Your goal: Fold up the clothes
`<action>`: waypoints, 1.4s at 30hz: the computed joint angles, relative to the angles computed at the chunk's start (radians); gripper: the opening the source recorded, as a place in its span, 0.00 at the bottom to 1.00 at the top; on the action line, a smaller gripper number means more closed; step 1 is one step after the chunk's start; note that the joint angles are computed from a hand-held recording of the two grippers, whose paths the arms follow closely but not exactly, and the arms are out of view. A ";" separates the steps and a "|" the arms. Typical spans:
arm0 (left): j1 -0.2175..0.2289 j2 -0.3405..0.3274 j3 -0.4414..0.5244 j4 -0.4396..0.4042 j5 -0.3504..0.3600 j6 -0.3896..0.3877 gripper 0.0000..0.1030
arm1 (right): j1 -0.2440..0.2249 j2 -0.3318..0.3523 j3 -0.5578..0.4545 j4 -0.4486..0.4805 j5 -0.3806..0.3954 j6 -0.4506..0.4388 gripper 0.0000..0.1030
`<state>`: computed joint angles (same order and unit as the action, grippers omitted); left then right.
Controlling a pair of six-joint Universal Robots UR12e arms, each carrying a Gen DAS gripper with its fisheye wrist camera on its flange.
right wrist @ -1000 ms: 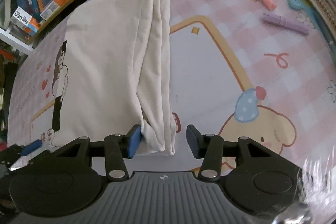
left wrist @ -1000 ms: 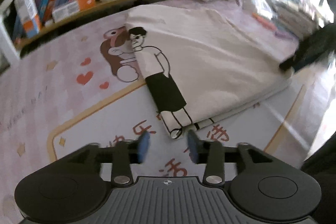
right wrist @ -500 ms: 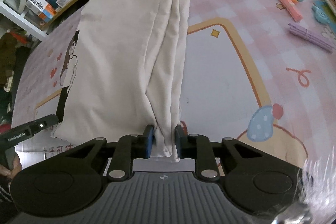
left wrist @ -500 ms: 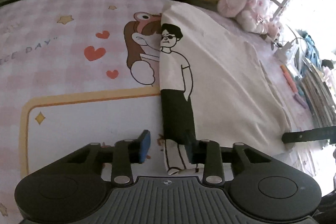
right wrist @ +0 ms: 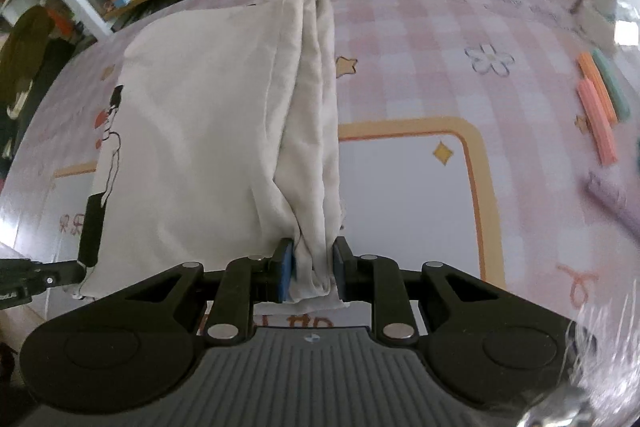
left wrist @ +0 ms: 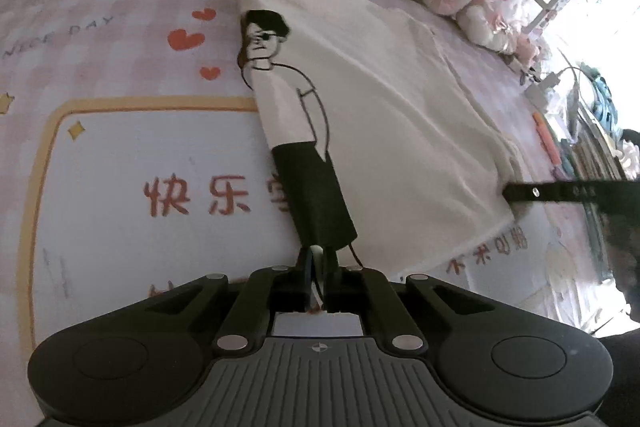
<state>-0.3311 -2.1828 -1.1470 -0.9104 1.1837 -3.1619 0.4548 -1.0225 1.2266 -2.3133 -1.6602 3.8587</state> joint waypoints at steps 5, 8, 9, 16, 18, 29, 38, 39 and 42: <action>0.002 0.003 0.007 -0.034 0.005 0.034 0.03 | 0.000 -0.016 0.011 0.021 0.041 -0.027 0.15; 0.004 0.008 0.008 -0.062 -0.002 0.062 0.04 | 0.005 -0.031 0.032 0.020 0.055 -0.008 0.15; 0.006 0.008 0.009 -0.069 -0.007 0.067 0.04 | 0.007 -0.035 0.040 0.018 0.057 0.003 0.15; 0.020 -0.002 0.028 -0.037 -0.004 0.062 0.18 | 0.020 -0.042 0.037 0.027 -0.008 0.097 0.33; 0.025 -0.008 0.035 0.006 0.007 0.048 0.27 | 0.028 -0.041 0.028 0.026 -0.051 0.110 0.42; 0.036 -0.127 0.208 0.125 0.023 0.077 0.58 | 0.098 0.015 -0.077 0.096 -0.315 0.096 0.47; 0.045 -0.300 0.480 0.090 -0.023 0.034 0.68 | 0.122 0.081 -0.161 0.253 -0.357 0.082 0.32; 0.048 -0.323 0.518 0.069 -0.037 0.020 0.68 | 0.123 0.084 -0.165 0.260 -0.358 0.085 0.32; 0.059 -0.407 0.663 -0.028 -0.103 -0.034 0.65 | 0.120 0.084 -0.170 0.274 -0.347 0.108 0.33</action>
<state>-0.2726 -2.5895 -0.4844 -0.9384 1.0811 -3.1957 0.5750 -0.9384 1.0571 -2.0393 -2.0074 3.9670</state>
